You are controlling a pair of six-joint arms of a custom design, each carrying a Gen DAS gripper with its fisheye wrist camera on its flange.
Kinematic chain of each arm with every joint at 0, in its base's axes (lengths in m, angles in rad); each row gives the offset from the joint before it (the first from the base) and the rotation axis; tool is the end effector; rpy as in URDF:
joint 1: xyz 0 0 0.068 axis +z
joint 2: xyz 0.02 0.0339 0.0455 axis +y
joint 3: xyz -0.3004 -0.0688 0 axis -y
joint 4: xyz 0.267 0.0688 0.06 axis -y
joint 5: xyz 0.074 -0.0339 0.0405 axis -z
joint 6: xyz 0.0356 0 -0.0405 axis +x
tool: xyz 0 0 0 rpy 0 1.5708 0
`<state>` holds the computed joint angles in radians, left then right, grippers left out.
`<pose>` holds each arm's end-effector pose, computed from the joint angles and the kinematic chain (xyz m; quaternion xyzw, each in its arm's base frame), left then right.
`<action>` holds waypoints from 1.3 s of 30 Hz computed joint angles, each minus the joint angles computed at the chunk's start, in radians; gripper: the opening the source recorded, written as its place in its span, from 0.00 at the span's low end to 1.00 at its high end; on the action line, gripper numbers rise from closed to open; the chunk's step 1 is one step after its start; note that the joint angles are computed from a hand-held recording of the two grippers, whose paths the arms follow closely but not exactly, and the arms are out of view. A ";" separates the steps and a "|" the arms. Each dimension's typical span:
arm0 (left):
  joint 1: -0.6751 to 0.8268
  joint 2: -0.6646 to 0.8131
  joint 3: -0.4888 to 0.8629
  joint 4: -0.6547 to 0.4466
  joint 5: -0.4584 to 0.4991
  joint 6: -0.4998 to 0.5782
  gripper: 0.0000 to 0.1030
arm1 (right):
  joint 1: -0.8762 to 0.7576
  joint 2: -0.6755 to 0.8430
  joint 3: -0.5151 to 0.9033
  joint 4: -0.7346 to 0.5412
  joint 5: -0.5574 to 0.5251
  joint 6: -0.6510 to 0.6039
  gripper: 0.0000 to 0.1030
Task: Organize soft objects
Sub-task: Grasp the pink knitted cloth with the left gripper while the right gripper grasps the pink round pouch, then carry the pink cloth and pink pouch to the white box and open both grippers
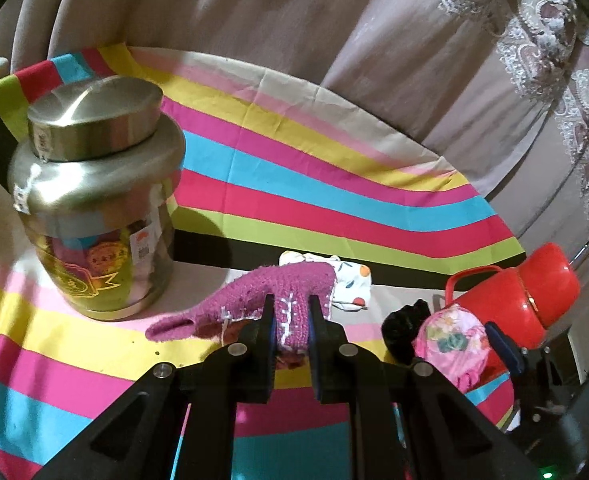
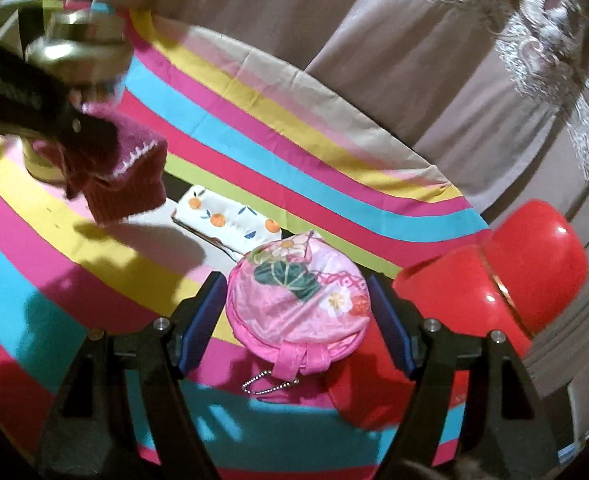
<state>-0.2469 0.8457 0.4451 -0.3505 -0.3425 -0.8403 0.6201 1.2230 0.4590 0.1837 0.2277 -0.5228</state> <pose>0.1664 -0.0296 0.2161 -0.3292 0.8444 -0.0693 0.4169 0.2023 0.1346 0.1949 -0.4274 0.7645 -0.0769 0.4765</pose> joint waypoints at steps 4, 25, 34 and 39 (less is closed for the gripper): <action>-0.054 -0.060 0.018 -0.072 -0.052 -0.038 0.13 | -0.024 -0.135 0.019 -0.150 -0.060 0.048 0.73; -0.808 0.060 0.218 -0.438 -0.515 -0.558 0.13 | -0.679 -0.446 0.173 -0.784 -0.647 -0.146 0.73; -0.890 0.285 0.330 -0.314 -0.471 -0.506 0.13 | -1.063 -0.223 0.292 -0.979 -0.848 -0.454 0.73; -0.891 0.411 0.385 -0.227 -0.403 -0.450 0.13 | -1.208 -0.088 0.366 -1.047 -0.876 -0.596 0.73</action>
